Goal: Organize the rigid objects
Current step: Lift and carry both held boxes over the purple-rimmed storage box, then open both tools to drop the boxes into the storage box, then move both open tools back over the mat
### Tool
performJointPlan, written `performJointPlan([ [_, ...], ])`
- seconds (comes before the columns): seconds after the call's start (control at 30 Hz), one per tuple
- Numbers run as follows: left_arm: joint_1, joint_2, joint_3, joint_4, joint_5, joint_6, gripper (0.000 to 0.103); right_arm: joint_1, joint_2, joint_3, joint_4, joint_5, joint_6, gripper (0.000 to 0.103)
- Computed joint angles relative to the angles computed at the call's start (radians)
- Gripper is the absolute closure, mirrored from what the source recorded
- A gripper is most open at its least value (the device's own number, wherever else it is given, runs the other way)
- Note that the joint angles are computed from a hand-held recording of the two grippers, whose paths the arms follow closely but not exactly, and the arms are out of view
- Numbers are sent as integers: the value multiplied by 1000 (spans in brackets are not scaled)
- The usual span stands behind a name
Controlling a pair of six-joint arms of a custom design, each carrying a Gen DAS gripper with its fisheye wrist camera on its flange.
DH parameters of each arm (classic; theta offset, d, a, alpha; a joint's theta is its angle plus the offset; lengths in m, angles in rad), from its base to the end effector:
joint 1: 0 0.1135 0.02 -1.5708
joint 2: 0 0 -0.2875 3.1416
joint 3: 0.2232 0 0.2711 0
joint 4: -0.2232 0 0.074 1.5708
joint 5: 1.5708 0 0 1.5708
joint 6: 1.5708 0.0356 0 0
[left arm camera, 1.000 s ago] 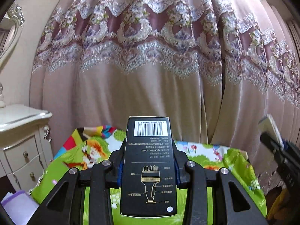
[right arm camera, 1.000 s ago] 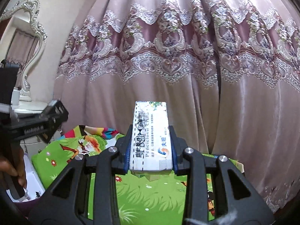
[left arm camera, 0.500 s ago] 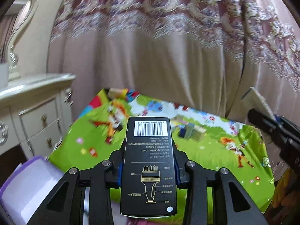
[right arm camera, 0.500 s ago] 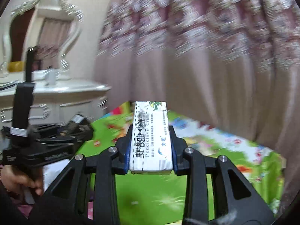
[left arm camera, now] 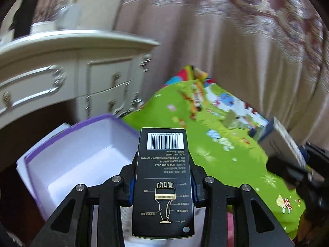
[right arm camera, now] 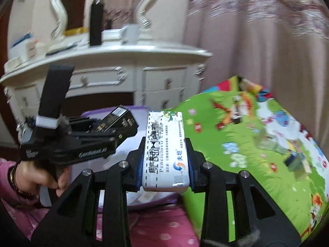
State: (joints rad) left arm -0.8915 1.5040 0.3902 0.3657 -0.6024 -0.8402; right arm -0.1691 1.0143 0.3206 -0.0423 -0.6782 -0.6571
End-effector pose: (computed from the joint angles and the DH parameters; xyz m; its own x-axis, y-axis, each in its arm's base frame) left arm 0.1709 -0.1795 0.1193 -0.5683 -0.2730 -0.7762 -0.0646 0.9552 -0.2887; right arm 0.1863 -0.0091 0.1664 -0.3240 -0.4272 -0.8441 -0.6634 0.7387 -0.1192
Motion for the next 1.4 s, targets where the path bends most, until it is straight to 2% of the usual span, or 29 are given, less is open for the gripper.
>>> performJointPlan([
  [0.3,102,17,-103,12,38,-79,63,315,117,-41,99,207,25,66],
  [0.47,147,26,-131,14,56,-93,63,389,226,-28,171,267,42,66],
  [0.6,172,34,-125,-20,77,-94,61,412,294,-9,194,266,62,66],
  [0.63,180,41,-110,-54,80,-106,58,414,322,-1,198,254,60,65],
  [0.67,184,50,-85,-107,71,-127,42,407,354,16,197,239,49,63],
  [0.7,184,56,-64,-152,59,-148,21,405,375,22,197,230,44,60],
  [0.73,180,60,-44,-198,37,-173,14,391,392,27,196,218,38,50],
  [0.77,169,61,-35,-221,12,-192,12,375,394,25,195,204,36,45],
  [0.83,156,59,-15,-260,-13,-207,12,299,386,25,182,147,20,43],
  [0.97,148,101,76,-314,31,-165,12,123,380,52,147,71,-13,38],
  [1.13,90,219,242,-291,122,-65,12,-205,522,161,139,-11,-28,26],
  [1.27,48,391,487,-292,259,76,12,-410,688,279,158,-2,8,26],
  [1.33,32,508,657,-314,330,156,12,-492,779,371,140,6,42,26],
  [1.4,20,621,828,-356,357,225,12,-552,872,470,139,31,68,26],
])
